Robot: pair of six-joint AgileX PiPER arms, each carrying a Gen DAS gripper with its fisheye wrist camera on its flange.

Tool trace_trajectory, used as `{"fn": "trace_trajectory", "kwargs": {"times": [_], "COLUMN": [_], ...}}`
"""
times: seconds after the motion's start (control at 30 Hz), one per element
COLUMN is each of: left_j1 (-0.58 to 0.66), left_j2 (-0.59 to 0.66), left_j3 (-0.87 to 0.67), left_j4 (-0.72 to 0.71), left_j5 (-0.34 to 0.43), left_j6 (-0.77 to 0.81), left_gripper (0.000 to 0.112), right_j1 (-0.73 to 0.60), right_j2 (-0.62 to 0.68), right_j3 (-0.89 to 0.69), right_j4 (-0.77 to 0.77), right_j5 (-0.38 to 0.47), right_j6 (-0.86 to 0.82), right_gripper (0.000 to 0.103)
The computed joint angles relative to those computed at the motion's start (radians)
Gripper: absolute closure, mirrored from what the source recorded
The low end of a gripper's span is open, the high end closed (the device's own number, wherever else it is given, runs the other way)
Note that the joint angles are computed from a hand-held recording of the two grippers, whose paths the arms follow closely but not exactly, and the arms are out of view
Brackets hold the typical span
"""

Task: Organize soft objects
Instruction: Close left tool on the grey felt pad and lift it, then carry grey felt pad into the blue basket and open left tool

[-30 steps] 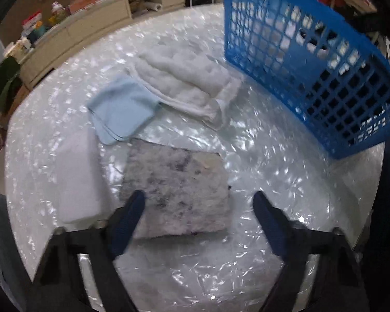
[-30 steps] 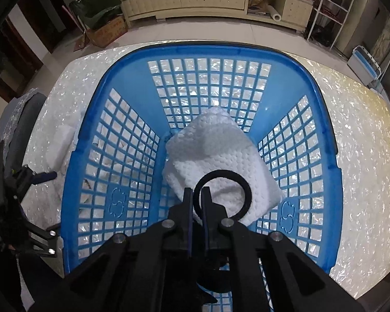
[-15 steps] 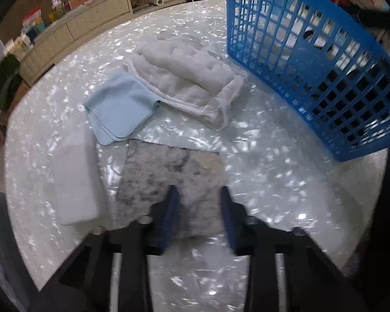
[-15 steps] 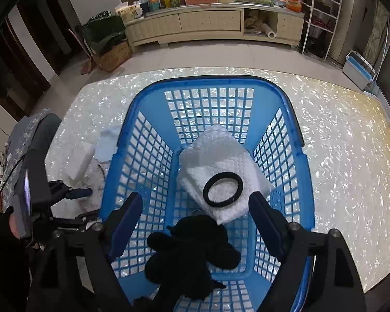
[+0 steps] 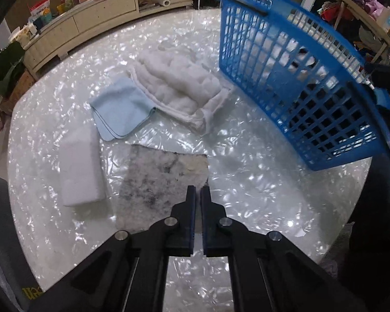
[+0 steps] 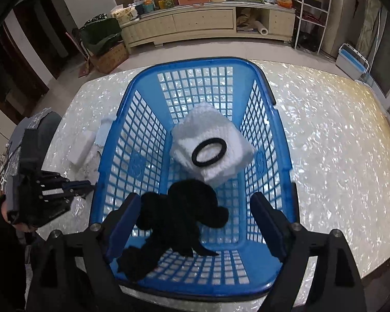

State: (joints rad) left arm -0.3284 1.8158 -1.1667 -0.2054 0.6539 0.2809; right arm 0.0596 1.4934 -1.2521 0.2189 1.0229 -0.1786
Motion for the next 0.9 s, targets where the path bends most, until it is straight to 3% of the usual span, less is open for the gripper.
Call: {"fn": "trace_trajectory", "kwargs": {"times": [0.2,0.37,0.67,0.9], "left_j1": [-0.025,-0.006,-0.032,-0.100], "left_j2": [-0.099,-0.176,-0.234,-0.202], "left_j3": [0.010,0.017,-0.070,-0.212], "left_j4": [0.037,0.027,0.076,0.148], "left_j5": [0.042,0.076,0.126,0.171], "left_j6": [-0.072,-0.083,-0.186,-0.261], "left_gripper": [0.110,0.110,0.110,0.110], "right_j1": [-0.016,-0.016,-0.044,-0.068], "right_j2": [-0.033,-0.056,-0.097,-0.095], "right_j3": [0.006,0.012,0.055,0.064], "right_j4": [0.029,0.024,0.018,0.006], "right_j5": [0.021,0.025,0.001,-0.015], "right_j6": [-0.024,-0.033,-0.073,-0.092], "right_gripper": [0.014,0.001,0.000,0.000]}}
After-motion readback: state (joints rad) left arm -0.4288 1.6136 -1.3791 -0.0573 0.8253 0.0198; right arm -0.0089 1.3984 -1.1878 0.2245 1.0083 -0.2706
